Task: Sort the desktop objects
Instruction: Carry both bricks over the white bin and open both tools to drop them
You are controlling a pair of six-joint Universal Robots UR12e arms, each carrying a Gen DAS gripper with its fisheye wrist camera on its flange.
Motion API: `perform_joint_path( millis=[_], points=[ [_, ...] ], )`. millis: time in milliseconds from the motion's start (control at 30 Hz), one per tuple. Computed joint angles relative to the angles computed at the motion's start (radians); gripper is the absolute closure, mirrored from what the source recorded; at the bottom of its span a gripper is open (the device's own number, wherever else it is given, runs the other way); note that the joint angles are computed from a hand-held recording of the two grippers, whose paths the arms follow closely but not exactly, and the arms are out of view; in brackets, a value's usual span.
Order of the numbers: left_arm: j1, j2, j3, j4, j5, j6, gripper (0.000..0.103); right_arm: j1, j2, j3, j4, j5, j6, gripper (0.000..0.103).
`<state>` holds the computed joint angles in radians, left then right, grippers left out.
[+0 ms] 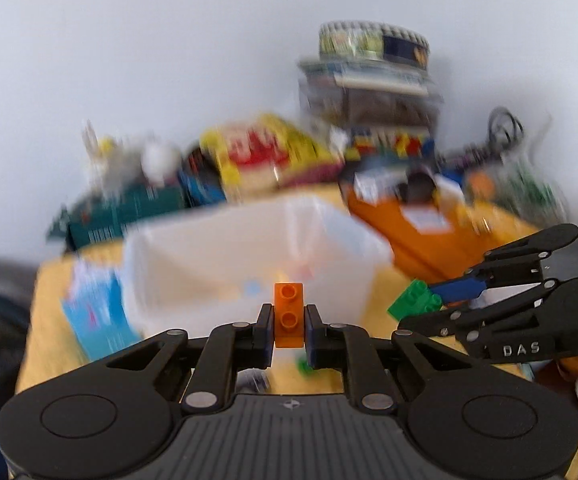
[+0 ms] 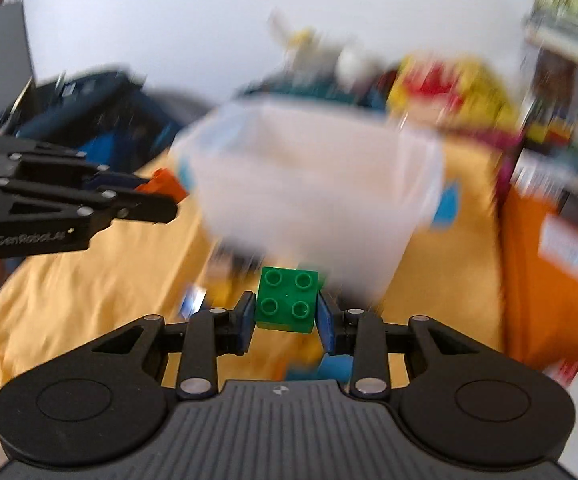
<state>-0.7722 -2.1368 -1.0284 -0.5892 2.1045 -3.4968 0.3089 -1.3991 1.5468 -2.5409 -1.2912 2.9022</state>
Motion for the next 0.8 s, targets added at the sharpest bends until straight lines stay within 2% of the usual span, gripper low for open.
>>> perform_joint_path(
  millis=[133, 267, 400, 500, 567, 800],
  points=[
    [0.032, -0.046, 0.095, 0.030, 0.025, 0.030, 0.086, 0.009, 0.062, -0.073, -0.154, -0.053, 0.059, 0.068],
    [0.058, -0.103, 0.197, 0.008, 0.043, 0.041, 0.086, 0.025, 0.130, -0.153, -0.224, -0.112, 0.095, 0.067],
    [0.080, -0.149, 0.270, -0.091, 0.037, 0.005, 0.086, 0.044, 0.193, -0.220, -0.223, -0.175, 0.099, 0.067],
    [0.088, -0.167, 0.288, -0.182, 0.023, -0.011, 0.084, 0.053, 0.220, -0.243, -0.167, -0.210, 0.084, 0.066],
    [0.085, -0.168, 0.281, -0.192, 0.034, -0.005, 0.070, 0.053, 0.226, -0.245, -0.125, -0.209, 0.098, 0.065],
    [0.074, -0.143, 0.236, -0.137, 0.051, -0.028, 0.060, 0.048, 0.212, -0.217, -0.146, -0.190, 0.117, 0.062]
  ],
)
